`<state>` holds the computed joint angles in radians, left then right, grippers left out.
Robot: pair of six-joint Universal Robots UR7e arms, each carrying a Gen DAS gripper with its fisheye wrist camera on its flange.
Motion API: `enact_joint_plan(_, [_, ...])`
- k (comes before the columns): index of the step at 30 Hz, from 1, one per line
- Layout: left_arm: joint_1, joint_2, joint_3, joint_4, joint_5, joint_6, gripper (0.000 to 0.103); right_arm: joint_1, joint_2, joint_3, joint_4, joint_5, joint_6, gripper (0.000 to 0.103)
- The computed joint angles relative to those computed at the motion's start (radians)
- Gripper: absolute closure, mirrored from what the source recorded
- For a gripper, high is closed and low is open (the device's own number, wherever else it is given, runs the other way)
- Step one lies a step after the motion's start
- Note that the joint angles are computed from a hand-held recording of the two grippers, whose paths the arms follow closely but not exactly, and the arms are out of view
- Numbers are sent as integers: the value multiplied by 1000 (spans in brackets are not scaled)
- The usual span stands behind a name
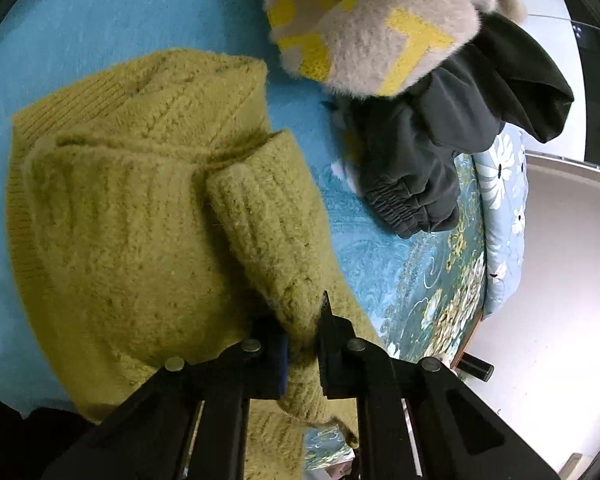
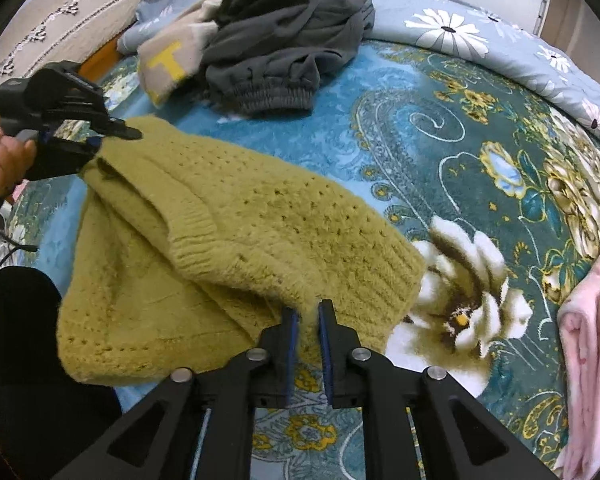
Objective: Fold clothes
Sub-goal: 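Grasp the sweater sleeve with the left tool and lift it, then lift the sleeve with the left tool and lay it across the sweater body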
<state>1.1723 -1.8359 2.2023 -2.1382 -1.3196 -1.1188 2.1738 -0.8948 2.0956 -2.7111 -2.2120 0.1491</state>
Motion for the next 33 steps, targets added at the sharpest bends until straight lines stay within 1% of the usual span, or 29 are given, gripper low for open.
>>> enact_joint_plan(4, [2, -3, -6, 5, -11, 22, 92, -13, 14, -22, 23, -9, 24, 88])
enact_joint_plan(6, [-10, -10, -13, 10, -7, 27, 93, -11, 19, -39, 28, -29, 32, 95])
enact_joint_plan(7, [-16, -13, -18, 11, -4, 31, 93, -5, 23, -51, 26, -49, 27, 96])
enact_joint_plan(9, [-38, -20, -40, 11, 8, 50, 94, 18, 30, -94, -9, -117, -6, 96])
enact_joint_plan(11, [-73, -26, -73, 10, 37, 77, 94, 38, 34, -146, -55, -171, -42, 96])
enact_joint_plan(14, [-139, -32, -135, 16, 90, 108, 94, 76, 56, -272, -138, -241, -130, 97])
enact_joint_plan(16, [-194, -37, -176, 9, 136, 136, 94, 104, 77, -353, -168, -260, -187, 97])
enact_joint_plan(19, [-302, -50, -253, 43, 245, 171, 94, 160, 126, -484, -255, -292, -323, 97])
enact_joint_plan(22, [-418, -85, -315, 46, 359, 193, 94, 219, 169, -605, -334, -297, -441, 97])
enact_joint_plan(25, [-517, -129, -359, 68, 448, 183, 94, 282, 211, -715, -395, -300, -548, 97])
enact_joint_plan(26, [-557, -150, -373, 79, 478, 169, 94, 302, 219, -738, -411, -299, -572, 97])
enact_joint_plan(29, [-662, -207, -385, 119, 552, 112, 94, 355, 227, -769, -429, -303, -600, 97])
enact_joint_plan(31, [-740, -247, -389, 183, 606, 62, 94, 385, 224, -767, -449, -308, -620, 97])
enact_joint_plan(33, [-827, -290, -394, 303, 662, -22, 94, 417, 210, -747, -467, -318, -646, 97])
